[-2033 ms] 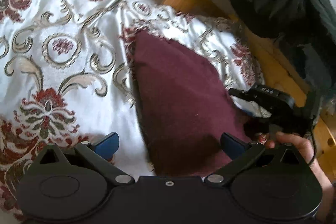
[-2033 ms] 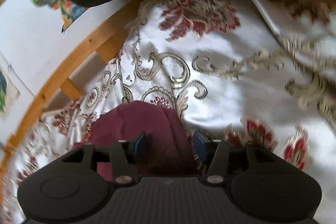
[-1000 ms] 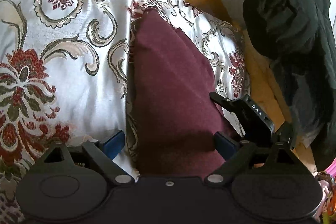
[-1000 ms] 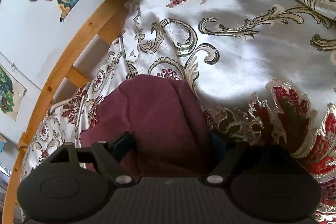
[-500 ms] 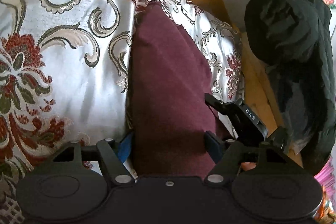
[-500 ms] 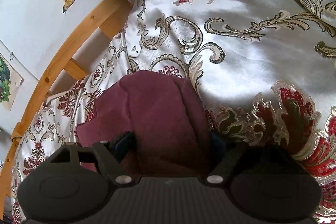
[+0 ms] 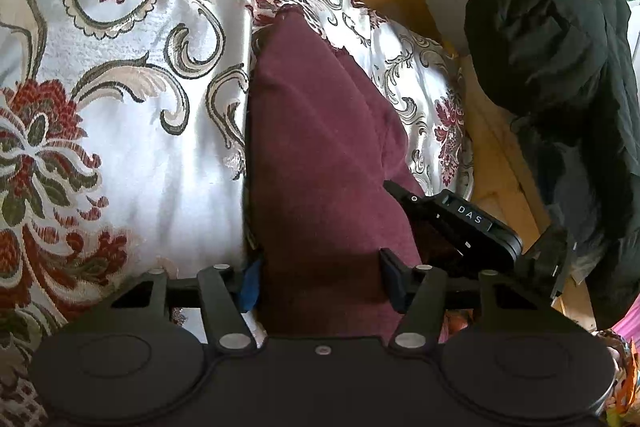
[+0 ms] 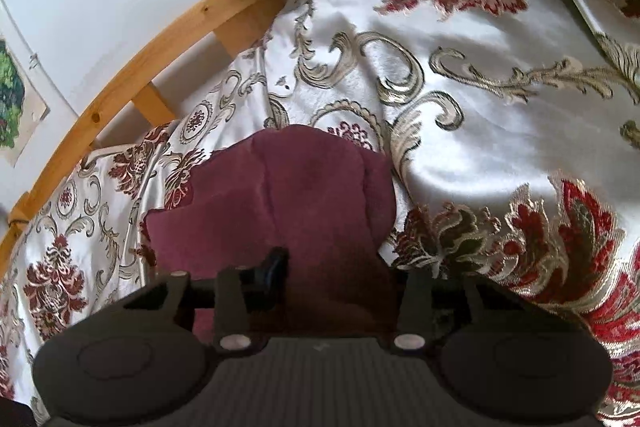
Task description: Fold small clothes
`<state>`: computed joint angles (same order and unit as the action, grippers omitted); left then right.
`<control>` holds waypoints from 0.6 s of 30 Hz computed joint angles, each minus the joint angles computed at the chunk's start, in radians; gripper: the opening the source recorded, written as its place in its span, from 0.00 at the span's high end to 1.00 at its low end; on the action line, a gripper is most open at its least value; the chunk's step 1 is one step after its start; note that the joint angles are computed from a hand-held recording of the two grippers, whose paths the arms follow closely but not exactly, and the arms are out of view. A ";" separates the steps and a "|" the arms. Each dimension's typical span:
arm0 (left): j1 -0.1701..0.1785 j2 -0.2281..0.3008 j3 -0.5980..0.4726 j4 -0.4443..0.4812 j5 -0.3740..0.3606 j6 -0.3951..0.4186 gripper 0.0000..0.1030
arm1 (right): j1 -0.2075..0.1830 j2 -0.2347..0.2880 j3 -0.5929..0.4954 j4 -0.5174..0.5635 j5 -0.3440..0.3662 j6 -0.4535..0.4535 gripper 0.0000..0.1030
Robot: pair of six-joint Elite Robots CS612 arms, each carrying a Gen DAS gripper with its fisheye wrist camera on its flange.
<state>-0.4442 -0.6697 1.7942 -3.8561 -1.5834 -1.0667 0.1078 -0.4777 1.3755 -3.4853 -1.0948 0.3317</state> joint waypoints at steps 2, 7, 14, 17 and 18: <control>-0.004 -0.004 0.003 0.002 0.014 0.015 0.45 | 0.004 -0.004 0.008 -0.018 -0.017 -0.014 0.61; -0.018 -0.022 0.012 0.007 0.061 0.096 0.50 | 0.015 -0.015 0.031 -0.085 -0.063 -0.062 0.67; -0.023 -0.064 0.033 0.034 0.091 0.168 0.52 | 0.025 -0.028 0.062 -0.198 -0.076 -0.088 0.76; -0.022 -0.087 0.051 0.032 0.103 0.190 0.53 | 0.031 -0.035 0.075 -0.270 -0.062 -0.081 0.78; -0.020 -0.097 0.058 0.032 0.105 0.204 0.53 | 0.035 -0.038 0.079 -0.297 -0.060 -0.088 0.79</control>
